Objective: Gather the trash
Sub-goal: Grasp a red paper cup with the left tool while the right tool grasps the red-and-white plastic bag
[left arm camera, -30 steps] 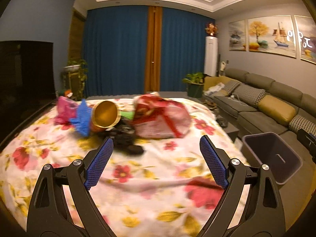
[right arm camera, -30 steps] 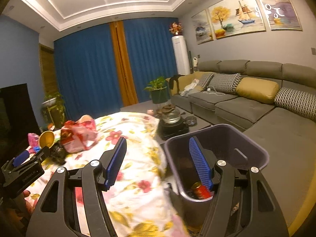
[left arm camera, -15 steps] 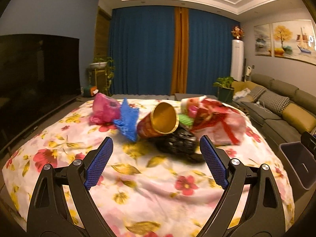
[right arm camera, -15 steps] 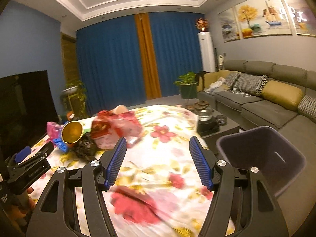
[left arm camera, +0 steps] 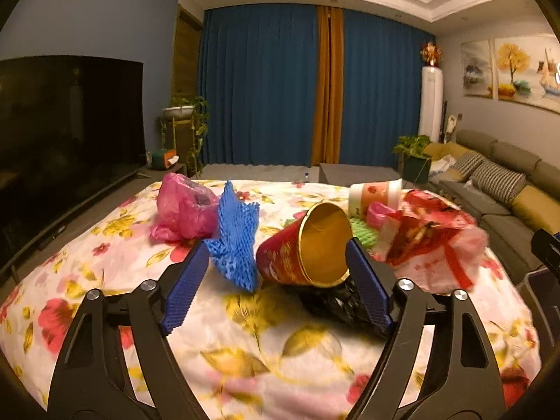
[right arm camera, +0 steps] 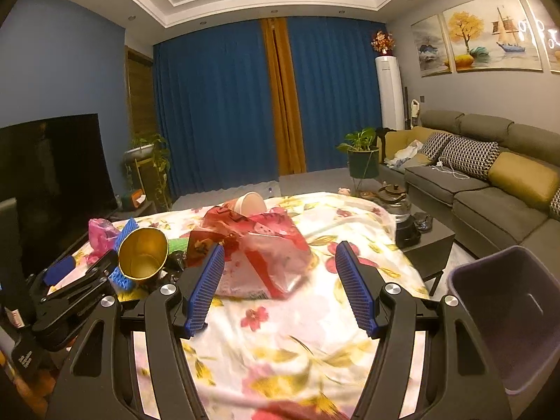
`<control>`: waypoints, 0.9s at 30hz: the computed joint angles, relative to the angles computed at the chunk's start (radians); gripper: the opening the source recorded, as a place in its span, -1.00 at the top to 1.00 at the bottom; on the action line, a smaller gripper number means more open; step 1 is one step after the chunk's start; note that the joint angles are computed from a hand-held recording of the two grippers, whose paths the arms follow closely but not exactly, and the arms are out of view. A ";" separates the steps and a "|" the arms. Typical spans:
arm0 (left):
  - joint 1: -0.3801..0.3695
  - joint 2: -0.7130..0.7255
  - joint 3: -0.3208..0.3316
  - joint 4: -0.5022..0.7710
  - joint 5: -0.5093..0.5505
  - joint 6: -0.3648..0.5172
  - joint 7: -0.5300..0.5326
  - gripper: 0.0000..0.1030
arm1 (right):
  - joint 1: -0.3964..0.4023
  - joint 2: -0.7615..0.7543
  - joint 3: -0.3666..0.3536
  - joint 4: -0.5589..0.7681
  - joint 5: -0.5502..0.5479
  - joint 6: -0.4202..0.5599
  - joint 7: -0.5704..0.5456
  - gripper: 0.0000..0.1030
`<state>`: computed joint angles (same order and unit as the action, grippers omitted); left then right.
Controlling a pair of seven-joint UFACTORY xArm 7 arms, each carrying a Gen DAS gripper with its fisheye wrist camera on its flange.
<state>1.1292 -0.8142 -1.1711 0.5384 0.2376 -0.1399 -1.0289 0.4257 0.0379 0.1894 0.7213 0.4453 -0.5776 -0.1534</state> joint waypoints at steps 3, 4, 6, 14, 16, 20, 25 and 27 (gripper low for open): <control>0.061 0.061 -0.041 0.048 0.017 0.009 0.018 -0.12 | 0.017 0.045 -0.004 0.055 0.042 0.008 -0.054 -0.27; 0.074 0.077 -0.050 0.056 0.019 0.006 0.021 0.00 | 0.019 0.057 -0.009 0.068 0.041 0.013 -0.055 -0.27; 0.103 0.115 -0.072 0.076 0.024 0.010 0.031 0.17 | 0.023 0.083 -0.020 0.098 0.037 0.027 -0.054 -0.27; 0.161 0.191 -0.116 0.083 0.010 -0.027 0.051 0.88 | 0.049 0.149 -0.061 0.188 0.026 0.086 -0.053 -0.27; 0.141 0.192 -0.096 0.063 -0.005 -0.050 0.050 0.95 | 0.055 0.168 -0.071 0.218 0.016 0.108 -0.046 -0.27; 0.069 0.164 -0.032 0.014 -0.048 -0.088 0.050 0.95 | 0.060 0.204 -0.090 0.273 -0.021 0.166 -0.019 -0.27; -0.061 0.126 0.070 -0.061 -0.111 -0.117 0.064 0.95 | 0.055 0.240 -0.111 0.323 -0.098 0.253 0.051 -0.19; -0.096 0.122 0.094 -0.078 -0.127 -0.115 0.074 0.95 | 0.047 0.251 -0.111 0.338 -0.145 0.283 0.078 -0.03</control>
<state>1.0328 -0.6924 -1.0769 0.4606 0.1108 -0.2552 -0.9547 0.4732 0.2885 0.0779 1.0588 0.3008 -0.2942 -0.0753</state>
